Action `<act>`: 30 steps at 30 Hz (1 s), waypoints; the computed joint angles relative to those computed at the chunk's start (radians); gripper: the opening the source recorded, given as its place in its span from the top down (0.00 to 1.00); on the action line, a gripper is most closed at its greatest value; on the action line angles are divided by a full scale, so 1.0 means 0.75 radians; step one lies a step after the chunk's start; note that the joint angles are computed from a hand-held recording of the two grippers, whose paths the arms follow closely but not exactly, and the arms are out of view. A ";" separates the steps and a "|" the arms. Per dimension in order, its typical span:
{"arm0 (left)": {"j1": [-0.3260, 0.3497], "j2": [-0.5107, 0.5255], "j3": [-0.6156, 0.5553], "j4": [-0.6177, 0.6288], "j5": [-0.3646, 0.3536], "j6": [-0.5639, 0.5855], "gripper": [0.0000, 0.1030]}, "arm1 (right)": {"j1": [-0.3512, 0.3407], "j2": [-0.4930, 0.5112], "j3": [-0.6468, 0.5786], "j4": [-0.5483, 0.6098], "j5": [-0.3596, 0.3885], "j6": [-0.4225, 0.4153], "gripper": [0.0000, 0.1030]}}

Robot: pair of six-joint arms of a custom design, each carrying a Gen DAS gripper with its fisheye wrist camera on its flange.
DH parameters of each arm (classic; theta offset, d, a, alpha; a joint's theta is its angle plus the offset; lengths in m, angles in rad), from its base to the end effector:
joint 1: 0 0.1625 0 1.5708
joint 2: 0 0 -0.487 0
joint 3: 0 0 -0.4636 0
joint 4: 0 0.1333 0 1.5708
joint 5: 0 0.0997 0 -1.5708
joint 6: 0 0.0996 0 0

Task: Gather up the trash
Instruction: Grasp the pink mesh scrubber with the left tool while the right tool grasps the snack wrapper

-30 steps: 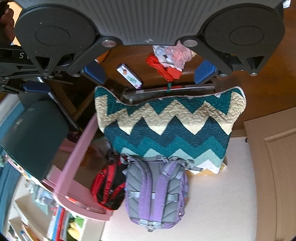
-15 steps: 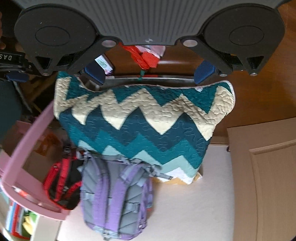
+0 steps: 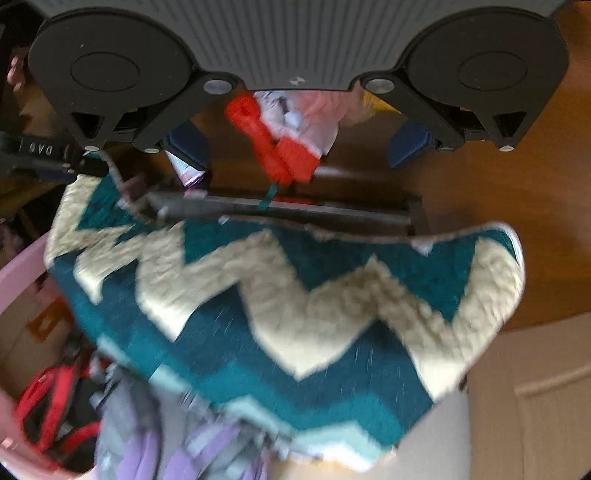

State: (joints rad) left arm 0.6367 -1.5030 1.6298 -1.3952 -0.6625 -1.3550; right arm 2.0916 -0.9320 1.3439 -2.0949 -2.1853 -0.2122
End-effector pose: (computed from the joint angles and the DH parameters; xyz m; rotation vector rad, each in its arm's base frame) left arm -0.3322 -0.5091 0.5016 -0.3207 2.3398 -0.8985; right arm 0.4755 -0.6765 0.2982 0.8675 -2.3862 0.2647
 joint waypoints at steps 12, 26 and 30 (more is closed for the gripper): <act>0.230 0.124 0.162 -0.230 -0.143 0.180 0.00 | -0.177 0.129 0.013 0.038 -0.133 -0.172 0.26; 0.393 0.213 0.298 -0.404 -0.325 0.391 0.10 | -0.307 0.221 0.066 -0.099 -0.232 -0.203 0.27; 0.423 0.230 0.307 -0.406 -0.335 0.403 0.21 | -0.328 0.253 0.054 -0.111 -0.231 -0.193 0.28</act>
State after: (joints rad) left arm 0.9537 -1.3306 1.8603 -1.6997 -0.9141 -1.0527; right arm 1.8454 -0.7421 1.3846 -2.1783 -2.3585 -0.3571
